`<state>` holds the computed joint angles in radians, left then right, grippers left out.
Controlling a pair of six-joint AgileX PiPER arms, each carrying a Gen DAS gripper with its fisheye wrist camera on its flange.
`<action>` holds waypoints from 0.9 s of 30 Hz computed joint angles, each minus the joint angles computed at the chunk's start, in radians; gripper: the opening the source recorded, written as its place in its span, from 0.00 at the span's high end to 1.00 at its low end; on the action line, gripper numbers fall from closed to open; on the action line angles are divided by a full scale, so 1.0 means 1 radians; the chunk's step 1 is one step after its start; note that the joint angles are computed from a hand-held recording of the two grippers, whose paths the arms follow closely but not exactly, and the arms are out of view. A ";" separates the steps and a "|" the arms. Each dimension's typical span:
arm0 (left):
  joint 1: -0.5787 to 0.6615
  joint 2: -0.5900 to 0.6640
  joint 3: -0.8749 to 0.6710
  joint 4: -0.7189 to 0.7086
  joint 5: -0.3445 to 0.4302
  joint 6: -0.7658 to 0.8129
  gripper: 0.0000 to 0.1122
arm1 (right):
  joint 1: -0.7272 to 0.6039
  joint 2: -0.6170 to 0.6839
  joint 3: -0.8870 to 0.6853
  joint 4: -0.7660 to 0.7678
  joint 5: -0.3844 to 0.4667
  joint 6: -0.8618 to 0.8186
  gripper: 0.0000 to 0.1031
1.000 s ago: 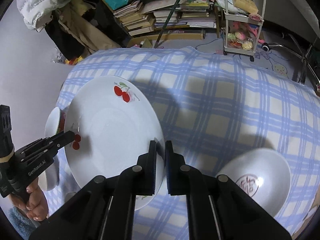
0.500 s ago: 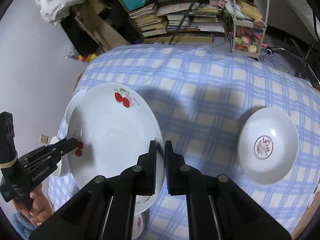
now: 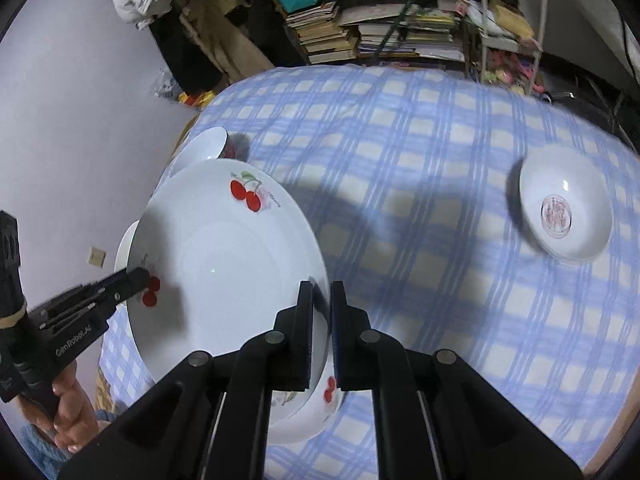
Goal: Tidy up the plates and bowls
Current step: 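Lift the third cherry plate with both grippers and carry it over the plate stack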
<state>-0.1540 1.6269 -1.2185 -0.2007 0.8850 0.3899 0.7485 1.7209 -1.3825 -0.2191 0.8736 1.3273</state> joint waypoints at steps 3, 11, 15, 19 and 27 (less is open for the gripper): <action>-0.002 -0.028 0.074 0.031 -0.044 0.010 0.86 | 0.032 0.006 0.043 -0.004 -0.038 0.060 0.90; 0.038 -0.035 0.161 -0.032 -0.065 0.054 0.86 | 0.088 -0.009 0.126 -0.047 -0.094 0.193 0.90; 0.012 -0.033 0.206 0.012 -0.111 0.017 0.85 | 0.140 0.019 0.101 -0.094 -0.037 0.274 0.90; -0.014 -0.017 0.227 0.074 -0.145 -0.022 0.84 | 0.174 0.072 0.045 -0.095 0.034 0.279 0.90; -0.080 0.058 0.237 0.251 -0.214 -0.141 0.85 | 0.182 0.092 0.053 -0.128 0.017 0.304 0.93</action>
<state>-0.2342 1.6853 -0.9818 0.0508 0.6709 0.2489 0.9303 1.8131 -1.3293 -0.3473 0.8905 1.6316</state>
